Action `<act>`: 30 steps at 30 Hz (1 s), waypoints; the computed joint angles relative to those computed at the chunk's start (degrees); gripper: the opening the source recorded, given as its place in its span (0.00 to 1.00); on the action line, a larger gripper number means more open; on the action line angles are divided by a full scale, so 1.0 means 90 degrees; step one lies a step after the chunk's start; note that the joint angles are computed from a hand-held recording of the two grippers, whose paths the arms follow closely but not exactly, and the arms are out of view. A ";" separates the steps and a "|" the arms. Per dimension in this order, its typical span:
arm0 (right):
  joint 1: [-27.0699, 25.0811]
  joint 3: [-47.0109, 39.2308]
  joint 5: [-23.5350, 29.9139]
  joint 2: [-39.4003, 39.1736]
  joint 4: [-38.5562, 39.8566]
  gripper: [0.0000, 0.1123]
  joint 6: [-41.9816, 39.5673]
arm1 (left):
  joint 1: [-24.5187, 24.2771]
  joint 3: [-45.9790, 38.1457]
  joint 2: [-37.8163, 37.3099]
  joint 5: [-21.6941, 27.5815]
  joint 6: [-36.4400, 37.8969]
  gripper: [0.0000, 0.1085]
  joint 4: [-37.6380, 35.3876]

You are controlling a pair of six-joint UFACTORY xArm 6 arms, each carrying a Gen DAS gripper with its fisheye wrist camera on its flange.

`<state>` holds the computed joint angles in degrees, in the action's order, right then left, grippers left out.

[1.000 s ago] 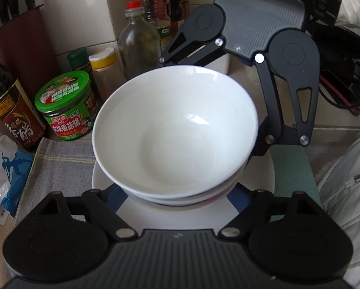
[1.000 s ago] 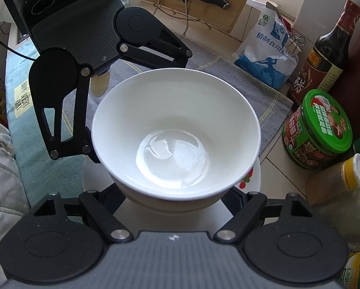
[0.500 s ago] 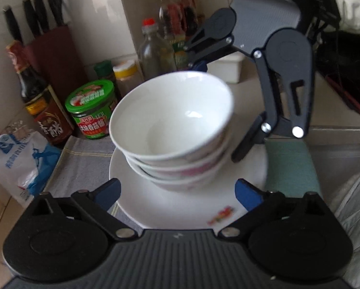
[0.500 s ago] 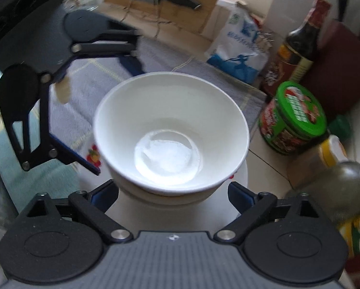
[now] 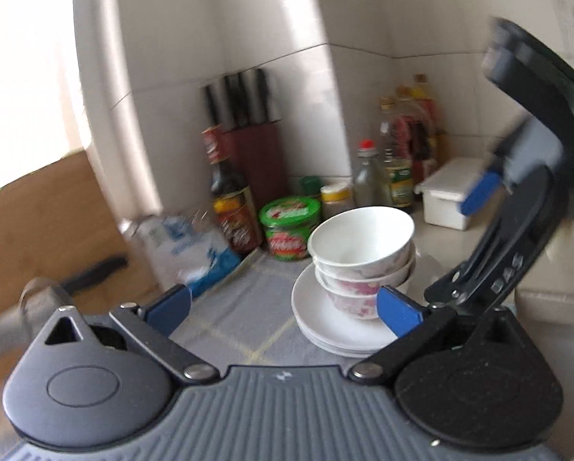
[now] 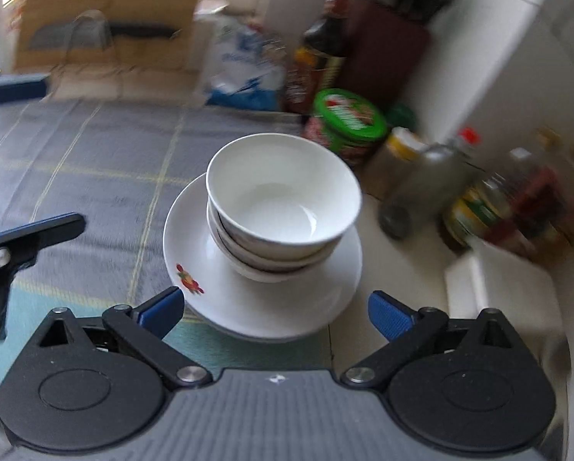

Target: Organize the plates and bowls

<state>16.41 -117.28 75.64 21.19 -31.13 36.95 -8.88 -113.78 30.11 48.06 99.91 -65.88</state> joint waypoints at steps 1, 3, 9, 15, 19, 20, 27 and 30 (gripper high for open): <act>0.0106 -0.0039 0.0108 0.0006 -0.0111 0.92 0.0476 | -0.0017 0.0029 -0.0070 -0.0140 -0.0439 0.94 0.0323; 0.0299 -0.0075 0.0266 -0.0029 -0.0237 0.92 0.1424 | -0.0026 0.0046 -0.0168 -0.0319 -0.1186 0.94 0.0876; 0.0984 -0.0330 0.1087 0.0010 -0.1194 0.92 0.3392 | 0.0069 0.0004 -0.0307 -0.0459 -0.2547 0.94 0.1941; 0.1385 -0.0383 0.1582 -0.0002 -0.1827 0.92 0.3968 | 0.0119 -0.0159 -0.0292 -0.0315 -0.3325 0.94 0.2370; 0.1423 -0.0308 0.1474 -0.0075 -0.1850 0.92 0.4019 | 0.0115 -0.0375 -0.0207 -0.0083 -0.4003 0.94 0.2781; 0.1424 -0.0318 0.1458 -0.0070 -0.1865 0.92 0.3989 | 0.0107 -0.0352 -0.0225 -0.0109 -0.4051 0.94 0.2805; 0.1357 -0.0198 0.1267 -0.0165 -0.1881 0.92 0.3948 | 0.0001 -0.0177 -0.0319 -0.0414 -0.4153 0.94 0.2860; 0.1329 -0.0135 0.1178 -0.0211 -0.1882 0.92 0.3922 | -0.0034 -0.0155 -0.0335 -0.0469 -0.4215 0.94 0.2903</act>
<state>28.37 -118.50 86.24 19.29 -48.07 72.26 -9.19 -115.18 27.10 43.83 61.98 -39.75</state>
